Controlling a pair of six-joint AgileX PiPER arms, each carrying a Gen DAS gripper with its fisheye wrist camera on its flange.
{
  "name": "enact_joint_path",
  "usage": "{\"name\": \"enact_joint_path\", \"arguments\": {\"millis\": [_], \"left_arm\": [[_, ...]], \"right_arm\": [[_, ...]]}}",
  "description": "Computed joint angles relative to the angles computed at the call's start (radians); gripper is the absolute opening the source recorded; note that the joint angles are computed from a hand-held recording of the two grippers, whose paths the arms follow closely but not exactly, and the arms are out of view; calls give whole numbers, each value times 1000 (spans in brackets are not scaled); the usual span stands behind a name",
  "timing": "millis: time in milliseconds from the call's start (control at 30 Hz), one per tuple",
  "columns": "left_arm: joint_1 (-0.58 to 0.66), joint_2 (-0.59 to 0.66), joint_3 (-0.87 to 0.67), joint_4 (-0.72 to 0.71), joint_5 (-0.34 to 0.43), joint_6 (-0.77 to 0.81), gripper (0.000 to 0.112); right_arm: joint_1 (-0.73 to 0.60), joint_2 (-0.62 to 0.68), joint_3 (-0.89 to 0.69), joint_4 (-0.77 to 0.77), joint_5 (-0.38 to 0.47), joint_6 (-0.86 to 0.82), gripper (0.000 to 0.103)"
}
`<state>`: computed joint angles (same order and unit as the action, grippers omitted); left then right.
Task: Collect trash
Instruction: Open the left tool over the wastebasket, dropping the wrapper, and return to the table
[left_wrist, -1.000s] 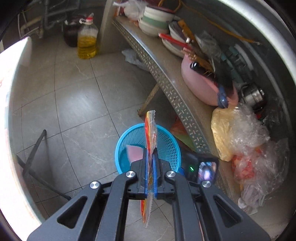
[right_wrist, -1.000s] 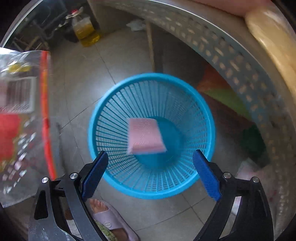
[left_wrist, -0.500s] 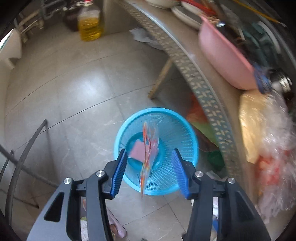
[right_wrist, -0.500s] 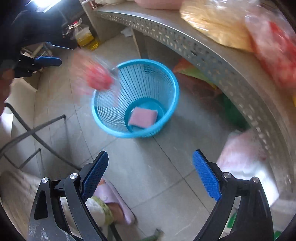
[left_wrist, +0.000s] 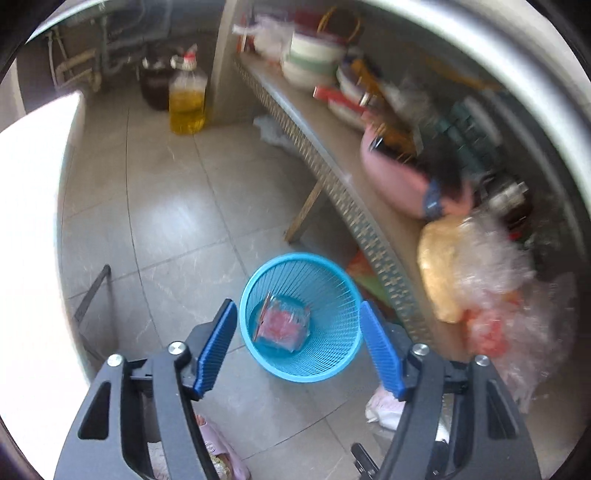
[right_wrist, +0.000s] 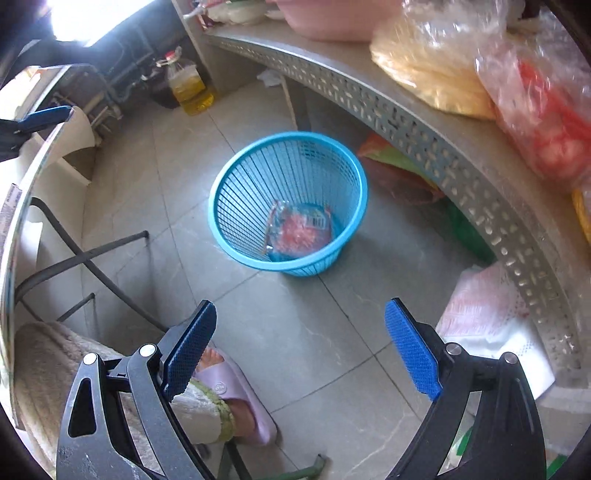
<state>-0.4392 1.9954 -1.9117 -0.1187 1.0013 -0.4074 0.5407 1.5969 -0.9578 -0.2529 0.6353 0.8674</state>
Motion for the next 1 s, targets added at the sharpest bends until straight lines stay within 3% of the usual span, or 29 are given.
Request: {"name": "enact_joint_path", "arguments": {"millis": [133, 300, 467, 533, 567, 633, 833, 1000], "left_arm": [[-2, -207, 208, 42, -98, 16, 70], [5, -425, 399, 85, -141, 18, 71], [60, -624, 538, -10, -143, 107, 86], [81, -691, 576, -30, -138, 125, 88], [90, -718, 588, -36, -129, 129, 95], [108, -771, 602, -26, -109, 114, 97], [235, -892, 619, -90, -41, 164, 97], [409, -959, 625, -185, 37, 285, 97]], "right_arm": [[50, -46, -16, -83, 27, 76, 89], [134, -103, -59, -236, 96, 181, 94], [246, -118, -138, -415, 191, 275, 95], [293, -106, -192, -467, 254, 284, 95], [315, -94, -222, -488, 284, 284, 95], [342, -80, -257, -508, 302, 264, 95], [392, -73, -335, -562, 284, 216, 95], [379, -127, -314, -610, 111, 240, 95]]}}
